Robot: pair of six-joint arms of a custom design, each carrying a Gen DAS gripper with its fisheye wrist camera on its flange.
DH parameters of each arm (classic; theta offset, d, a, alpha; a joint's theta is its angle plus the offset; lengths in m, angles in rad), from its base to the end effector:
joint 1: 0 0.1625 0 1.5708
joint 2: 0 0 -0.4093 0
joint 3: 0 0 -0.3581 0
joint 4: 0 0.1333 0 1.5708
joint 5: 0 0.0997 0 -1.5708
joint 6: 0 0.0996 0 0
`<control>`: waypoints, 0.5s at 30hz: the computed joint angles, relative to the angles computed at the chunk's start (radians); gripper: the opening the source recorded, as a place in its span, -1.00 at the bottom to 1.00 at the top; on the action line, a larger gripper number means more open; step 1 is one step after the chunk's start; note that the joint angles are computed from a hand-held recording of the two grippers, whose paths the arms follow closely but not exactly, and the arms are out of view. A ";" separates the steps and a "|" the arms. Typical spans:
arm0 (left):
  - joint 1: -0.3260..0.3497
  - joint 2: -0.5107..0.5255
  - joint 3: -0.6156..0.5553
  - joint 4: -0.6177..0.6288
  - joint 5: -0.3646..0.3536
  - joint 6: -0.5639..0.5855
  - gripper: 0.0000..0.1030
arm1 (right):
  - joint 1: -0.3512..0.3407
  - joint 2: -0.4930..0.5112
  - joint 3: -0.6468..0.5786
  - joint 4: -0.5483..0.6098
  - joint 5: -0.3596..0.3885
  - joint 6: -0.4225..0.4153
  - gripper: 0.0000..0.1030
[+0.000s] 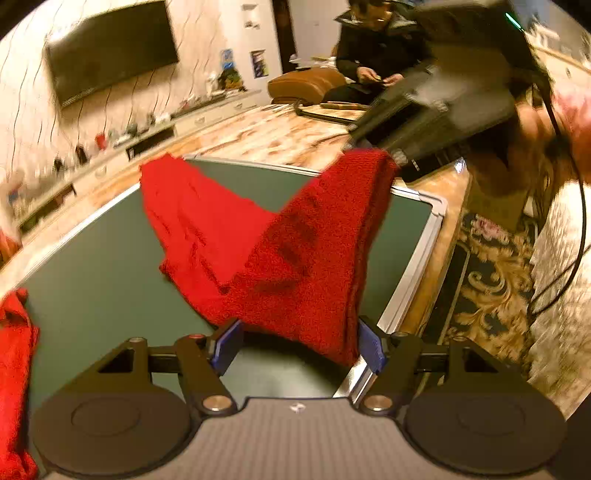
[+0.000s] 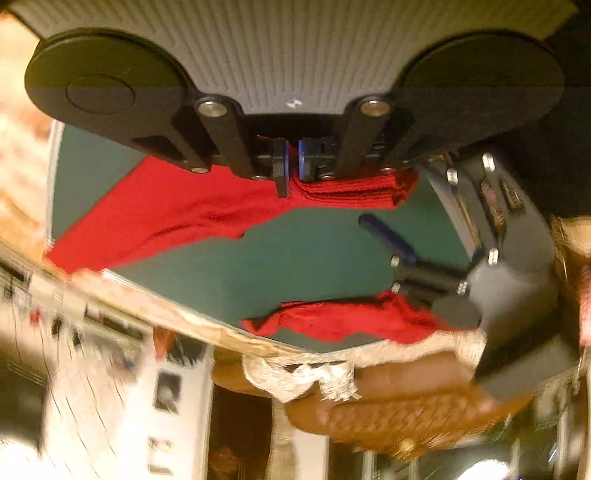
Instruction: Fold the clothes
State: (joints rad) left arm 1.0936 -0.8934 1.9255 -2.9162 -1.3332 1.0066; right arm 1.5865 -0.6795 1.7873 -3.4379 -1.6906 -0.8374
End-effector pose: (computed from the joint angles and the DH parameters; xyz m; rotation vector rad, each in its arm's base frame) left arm -0.1202 -0.5738 0.1127 1.8611 2.1090 -0.3409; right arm 0.1311 -0.6167 0.0962 1.0165 -2.3867 0.8866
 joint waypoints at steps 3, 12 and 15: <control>0.001 0.012 0.027 -0.068 0.012 0.064 0.44 | -0.019 -0.057 0.049 0.013 0.046 0.092 -0.87; 0.008 0.065 0.046 -0.250 0.022 0.170 0.44 | -0.059 -0.124 0.063 0.082 0.137 0.189 -0.87; 0.000 0.110 0.051 -0.344 0.014 0.246 0.44 | -0.064 -0.158 0.086 0.099 0.173 0.215 -0.87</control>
